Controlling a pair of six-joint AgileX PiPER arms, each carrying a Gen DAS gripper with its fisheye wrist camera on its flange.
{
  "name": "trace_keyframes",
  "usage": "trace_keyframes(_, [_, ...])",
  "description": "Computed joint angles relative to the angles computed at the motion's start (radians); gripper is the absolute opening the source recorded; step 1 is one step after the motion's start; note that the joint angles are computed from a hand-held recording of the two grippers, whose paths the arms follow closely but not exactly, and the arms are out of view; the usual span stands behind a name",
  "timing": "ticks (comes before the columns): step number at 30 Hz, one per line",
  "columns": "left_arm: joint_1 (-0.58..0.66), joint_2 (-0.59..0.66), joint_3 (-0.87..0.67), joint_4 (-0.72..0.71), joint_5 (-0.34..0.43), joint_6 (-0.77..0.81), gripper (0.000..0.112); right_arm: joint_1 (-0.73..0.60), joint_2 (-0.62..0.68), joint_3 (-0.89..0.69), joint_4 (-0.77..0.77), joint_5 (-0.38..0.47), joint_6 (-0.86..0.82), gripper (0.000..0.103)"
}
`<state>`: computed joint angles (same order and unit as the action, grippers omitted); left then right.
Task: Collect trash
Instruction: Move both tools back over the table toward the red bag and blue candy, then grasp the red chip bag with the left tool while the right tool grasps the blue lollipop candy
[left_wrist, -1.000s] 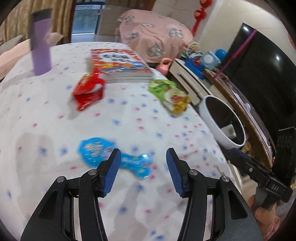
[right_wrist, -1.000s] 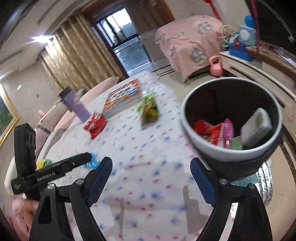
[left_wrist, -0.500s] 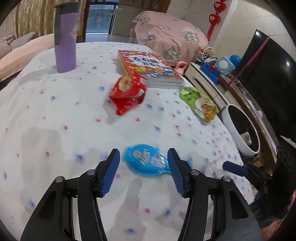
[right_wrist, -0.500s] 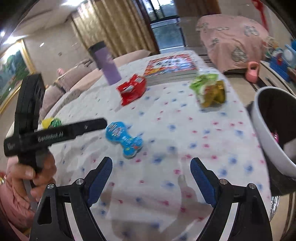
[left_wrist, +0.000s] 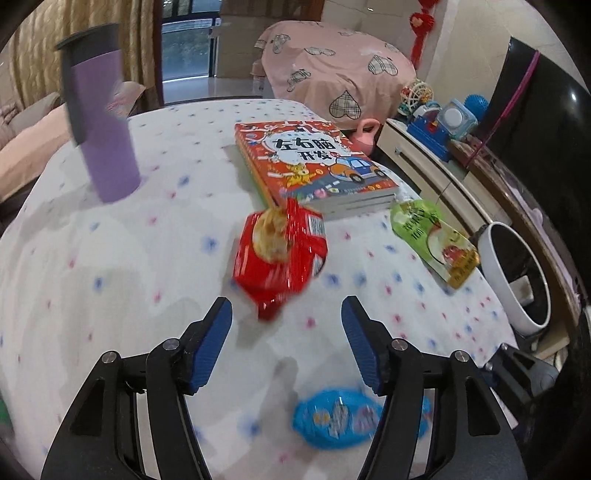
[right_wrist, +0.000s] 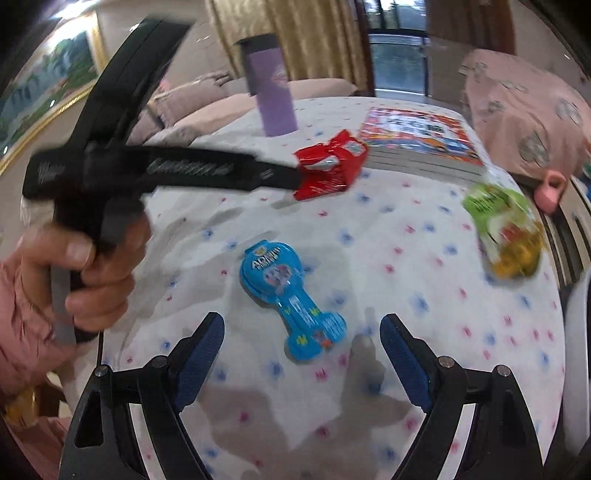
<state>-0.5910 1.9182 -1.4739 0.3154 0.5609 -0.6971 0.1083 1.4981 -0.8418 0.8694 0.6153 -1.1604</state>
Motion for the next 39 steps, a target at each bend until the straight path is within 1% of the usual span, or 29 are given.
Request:
trace_keyframes(2, [0.012, 0.044, -0.061, -0.020, 0.025, 0.036, 0.063, 0.035, 0.032, -0.026, -0.040, -0.029, 0.033, 0.085])
trace_keyframes(3, [0.016, 0.060, -0.084, -0.019, 0.035, 0.039, 0.063, 0.056, 0.044, -0.035, -0.070, -0.059, 0.063, 0.084])
trace_keyframes(4, [0.020, 0.079, -0.106, -0.019, 0.042, 0.044, 0.063, 0.075, 0.059, -0.046, -0.106, -0.079, 0.097, 0.080])
trace_keyframes(5, [0.024, 0.095, -0.127, -0.020, 0.050, 0.050, 0.062, 0.083, 0.070, -0.055, -0.130, -0.086, 0.117, 0.070])
trace_keyframes(7, [0.030, 0.118, -0.155, -0.031, 0.058, 0.068, 0.060, 0.105, 0.087, -0.062, -0.188, -0.113, 0.171, 0.058])
trace_keyframes(8, [0.029, 0.124, -0.161, -0.032, 0.058, 0.071, 0.051, 0.114, 0.082, -0.054, -0.195, -0.135, 0.173, 0.055])
trace_keyframes(9, [0.032, 0.131, -0.170, -0.044, 0.061, 0.085, 0.035, 0.118, 0.080, -0.052, -0.204, -0.140, 0.179, 0.052])
trace_keyframes(11, [0.036, 0.142, -0.183, -0.074, 0.067, 0.111, 0.020, 0.122, 0.072, -0.044, -0.219, -0.152, 0.196, 0.035])
trace_keyframes(14, [0.023, 0.126, -0.157, -0.042, 0.049, 0.080, 0.017, 0.110, 0.050, -0.018, -0.211, -0.150, 0.188, 0.035])
trace_keyframes(16, [0.015, 0.097, -0.116, -0.049, 0.026, 0.072, 0.016, 0.098, 0.023, 0.013, -0.196, -0.154, 0.178, 0.035])
trace_keyframes(18, [0.004, 0.070, -0.078, -0.047, 0.006, 0.058, 0.016, 0.062, -0.002, 0.033, -0.171, -0.133, 0.161, 0.034])
trace_keyframes(20, [-0.013, 0.032, -0.025, -0.054, -0.021, 0.042, 0.016, 0.009, -0.029, 0.059, -0.132, -0.109, 0.138, 0.034])
trace_keyframes(24, [-0.060, -0.030, 0.060, -0.071, -0.069, 0.014, 0.016, -0.138, -0.086, 0.114, -0.037, -0.043, 0.072, 0.034])
trace_keyframes(27, [-0.111, -0.061, 0.097, -0.056, -0.089, -0.023, 0.016, -0.250, -0.120, 0.138, 0.002, 0.018, 0.043, 0.034])
trace_keyframes(34, [-0.223, -0.073, 0.102, -0.030, -0.089, -0.077, 0.015, -0.491, -0.200, 0.192, 0.063, 0.131, -0.037, 0.034])
trace_keyframes(39, [-0.278, -0.066, 0.093, -0.016, -0.081, -0.107, 0.015, -0.607, -0.212, 0.204, 0.090, 0.199, -0.074, 0.034])
